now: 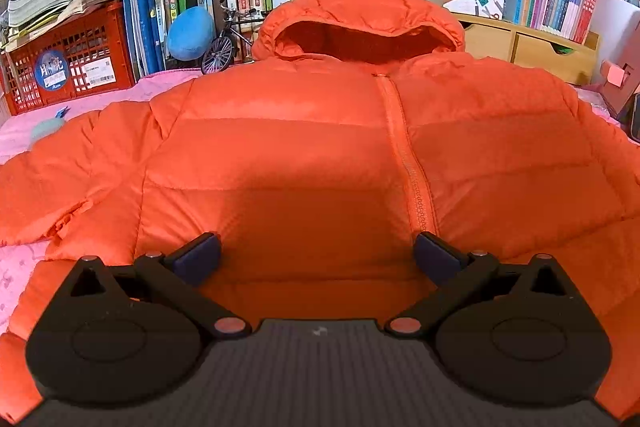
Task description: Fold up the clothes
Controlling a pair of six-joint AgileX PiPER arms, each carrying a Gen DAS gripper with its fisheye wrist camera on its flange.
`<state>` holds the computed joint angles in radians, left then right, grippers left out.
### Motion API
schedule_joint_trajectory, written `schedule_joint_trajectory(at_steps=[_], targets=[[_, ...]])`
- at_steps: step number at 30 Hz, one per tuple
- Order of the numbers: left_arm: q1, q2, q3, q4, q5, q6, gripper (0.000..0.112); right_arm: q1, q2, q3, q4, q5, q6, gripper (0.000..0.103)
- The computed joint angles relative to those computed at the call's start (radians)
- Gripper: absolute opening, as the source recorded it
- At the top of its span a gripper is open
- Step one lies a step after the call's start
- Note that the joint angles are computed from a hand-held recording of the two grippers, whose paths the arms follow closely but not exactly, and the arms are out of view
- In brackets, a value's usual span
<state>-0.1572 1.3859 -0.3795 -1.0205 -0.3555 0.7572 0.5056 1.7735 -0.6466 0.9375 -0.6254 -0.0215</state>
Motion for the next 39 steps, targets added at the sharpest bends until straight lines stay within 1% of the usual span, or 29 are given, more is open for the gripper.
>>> schedule_joint_trajectory(at_steps=[1,2,4,5,7,9,10,11,13,14,15,16,17,18,19,20,21,23,24,26,28,31,33,34,35,36,38,39], targets=[[0.001,0.000,0.000,0.002,0.002,-0.003,0.103,-0.014,0.003,-0.006,-0.050,0.020,0.037,0.048],[0.002,0.000,0.000,0.006,0.002,-0.008,0.103,-0.035,0.000,-0.015,-0.116,0.056,0.096,0.029],[0.001,0.002,-0.001,0.005,0.001,-0.013,0.103,-0.078,-0.004,-0.033,-0.280,0.124,0.252,0.019],[0.001,0.004,-0.002,0.002,-0.001,-0.015,0.103,-0.072,-0.016,-0.038,-0.339,0.114,0.318,0.017],[-0.012,0.013,-0.011,-0.039,-0.014,0.007,0.103,-0.045,-0.036,-0.047,-0.432,0.061,0.431,0.017],[-0.016,0.015,-0.012,-0.053,-0.018,0.015,0.103,0.005,-0.052,-0.088,-0.577,0.014,0.531,0.017],[-0.012,0.013,-0.010,-0.041,-0.014,0.004,0.103,0.048,-0.054,-0.129,-0.643,0.014,0.537,0.017],[-0.008,0.011,-0.009,-0.028,-0.012,-0.008,0.103,0.091,-0.048,-0.182,-0.716,0.023,0.541,0.017],[0.001,0.009,-0.005,-0.001,-0.007,-0.034,0.103,0.182,-0.019,-0.302,-0.841,0.106,0.501,0.018],[0.006,0.008,-0.003,0.017,-0.004,-0.050,0.103,0.220,0.005,-0.362,-0.910,0.154,0.503,0.020],[0.010,0.007,-0.001,0.033,-0.002,-0.066,0.103,0.243,0.034,-0.404,-0.982,0.189,0.542,0.022],[0.014,0.006,0.000,0.045,0.000,-0.077,0.103,0.265,0.065,-0.446,-1.052,0.223,0.585,0.031],[0.017,0.006,0.002,0.056,0.002,-0.088,0.103,0.278,0.094,-0.471,-1.082,0.250,0.614,0.042],[0.019,0.005,0.003,0.066,0.003,-0.097,0.103,0.291,0.122,-0.494,-1.094,0.277,0.630,0.046],[0.020,0.005,0.003,0.071,0.002,-0.102,0.103,0.296,0.151,-0.505,-1.107,0.295,0.658,0.053],[0.020,0.006,0.004,0.075,0.002,-0.108,0.103,0.289,0.171,-0.507,-1.153,0.304,0.717,0.058],[0.020,0.006,0.005,0.082,0.001,-0.115,0.103,0.279,0.189,-0.509,-1.208,0.312,0.784,0.060],[0.022,0.008,0.006,0.095,-0.001,-0.127,0.103,0.257,0.212,-0.472,-1.299,0.250,0.883,0.062],[0.021,0.009,0.007,0.099,-0.003,-0.132,0.103,0.240,0.221,-0.446,-1.350,0.191,0.943,0.066],[0.014,0.017,0.007,0.098,-0.014,-0.136,0.103,0.208,0.238,-0.403,-1.416,0.074,1.021,0.079],[0.006,0.023,0.010,0.102,-0.026,-0.146,0.103,0.180,0.254,-0.384,-1.461,-0.008,1.064,0.083],[0.007,0.009,0.033,0.161,-0.060,-0.233,0.103,0.134,0.273,-0.377,-1.540,-0.106,1.138,0.088],[0.007,-0.044,0.053,0.152,-0.090,-0.249,0.103,0.108,0.280,-0.372,-1.582,-0.164,1.183,0.090],[0.007,-0.070,0.061,0.144,-0.104,-0.253,0.103,0.103,0.283,-0.375,-1.588,-0.178,1.196,0.090],[0.006,-0.103,0.063,0.126,-0.110,-0.241,0.103,0.096,0.283,-0.373,-1.594,-0.193,1.206,0.090],[0.001,-0.151,0.050,0.082,-0.096,-0.190,0.103,0.085,0.281,-0.365,-1.603,-0.220,1.215,0.090],[-0.055,-0.224,0.002,-0.064,-0.085,-0.003,0.103,0.042,0.293,-0.330,-1.613,-0.366,1.226,0.091],[-0.103,-0.244,-0.019,-0.128,-0.102,0.084,0.103,0.013,0.302,-0.305,-1.614,-0.466,1.230,0.093]])
